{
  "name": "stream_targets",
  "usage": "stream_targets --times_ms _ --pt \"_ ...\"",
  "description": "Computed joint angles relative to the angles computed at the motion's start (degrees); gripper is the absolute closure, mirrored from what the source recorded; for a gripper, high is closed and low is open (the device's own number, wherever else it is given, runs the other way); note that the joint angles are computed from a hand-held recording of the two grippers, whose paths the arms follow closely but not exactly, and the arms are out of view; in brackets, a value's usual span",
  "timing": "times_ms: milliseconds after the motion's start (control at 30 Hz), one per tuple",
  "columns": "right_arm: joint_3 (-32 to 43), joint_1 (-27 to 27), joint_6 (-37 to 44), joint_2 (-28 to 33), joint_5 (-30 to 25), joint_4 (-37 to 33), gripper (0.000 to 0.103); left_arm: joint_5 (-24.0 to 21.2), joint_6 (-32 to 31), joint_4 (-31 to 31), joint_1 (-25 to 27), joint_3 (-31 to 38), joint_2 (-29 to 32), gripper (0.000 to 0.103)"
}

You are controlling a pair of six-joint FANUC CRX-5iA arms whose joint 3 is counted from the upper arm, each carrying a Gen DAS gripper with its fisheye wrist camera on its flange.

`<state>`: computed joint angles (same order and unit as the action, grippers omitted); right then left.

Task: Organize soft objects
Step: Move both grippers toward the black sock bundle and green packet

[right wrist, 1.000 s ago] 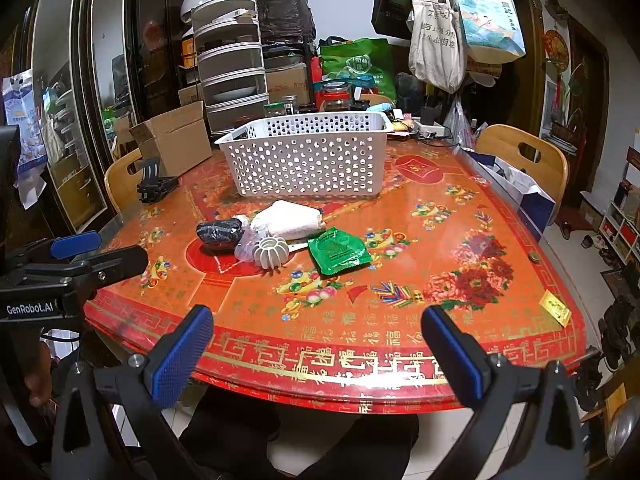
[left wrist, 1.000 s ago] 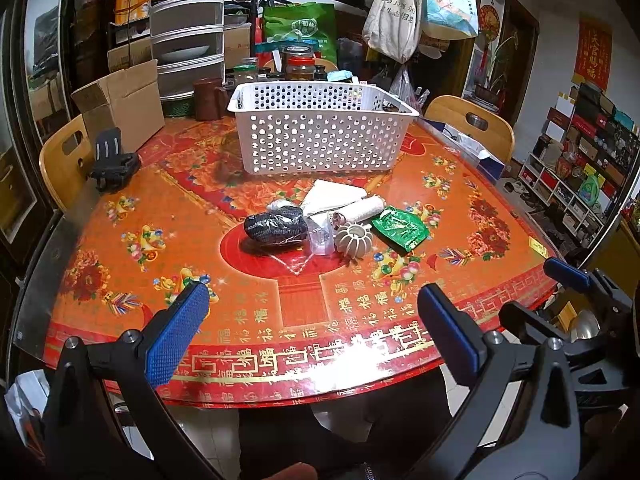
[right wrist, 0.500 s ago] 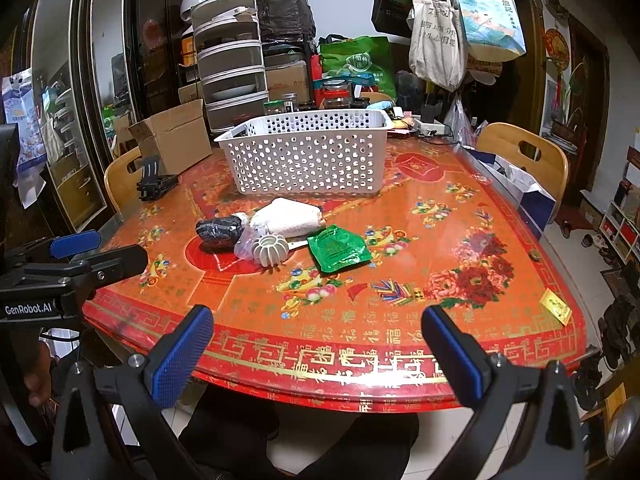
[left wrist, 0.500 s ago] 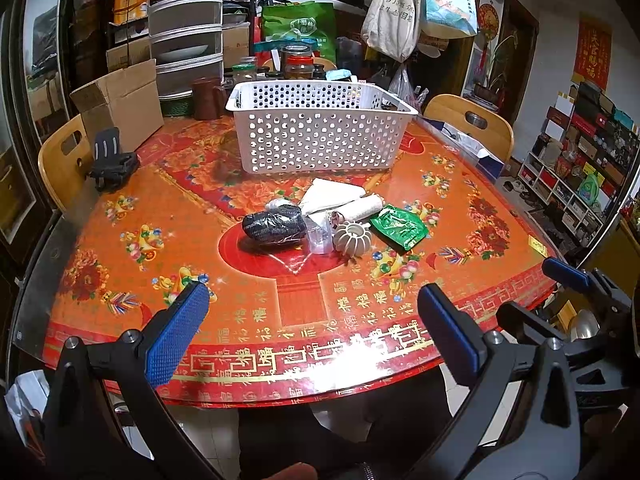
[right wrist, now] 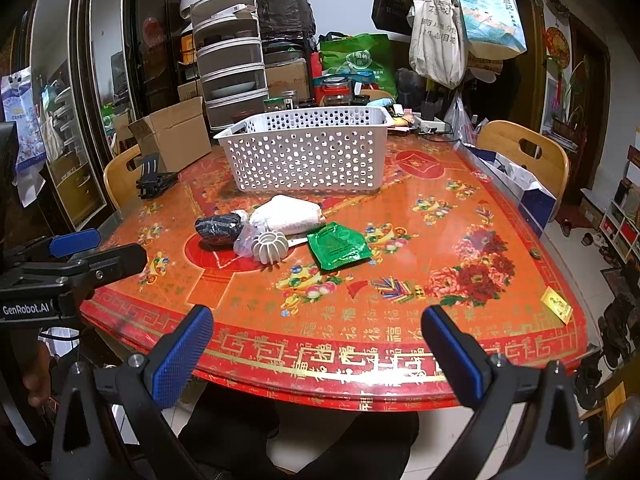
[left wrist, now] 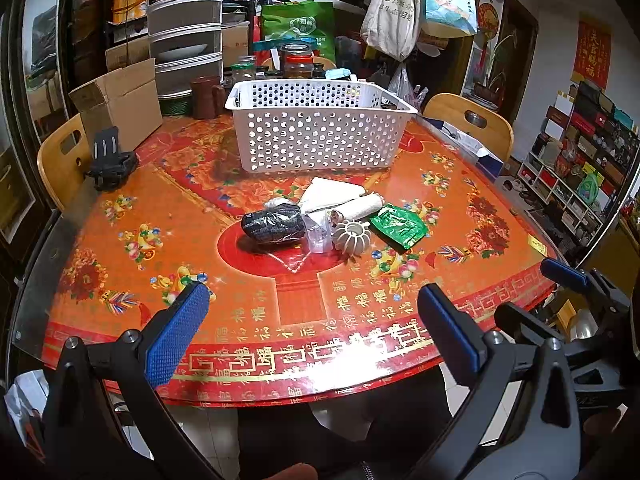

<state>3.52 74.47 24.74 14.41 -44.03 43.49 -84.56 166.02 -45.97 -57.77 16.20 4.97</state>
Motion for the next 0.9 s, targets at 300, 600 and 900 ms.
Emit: stream_targets --times_ms 300,600,900 --pt "-3.6 -3.5 -10.0 1.5 3.9 10.0 0.000 -2.0 2.8 -1.2 3.6 -3.0 -0.1 0.000" --pt "11.6 -6.5 11.6 8.4 -3.4 -17.5 0.000 12.1 -5.4 12.0 15.4 -12.5 -3.9 0.000" --pt "23.4 -8.8 22.9 15.7 -8.2 -25.8 0.000 17.0 -11.5 14.9 22.0 -14.0 -4.0 0.000"
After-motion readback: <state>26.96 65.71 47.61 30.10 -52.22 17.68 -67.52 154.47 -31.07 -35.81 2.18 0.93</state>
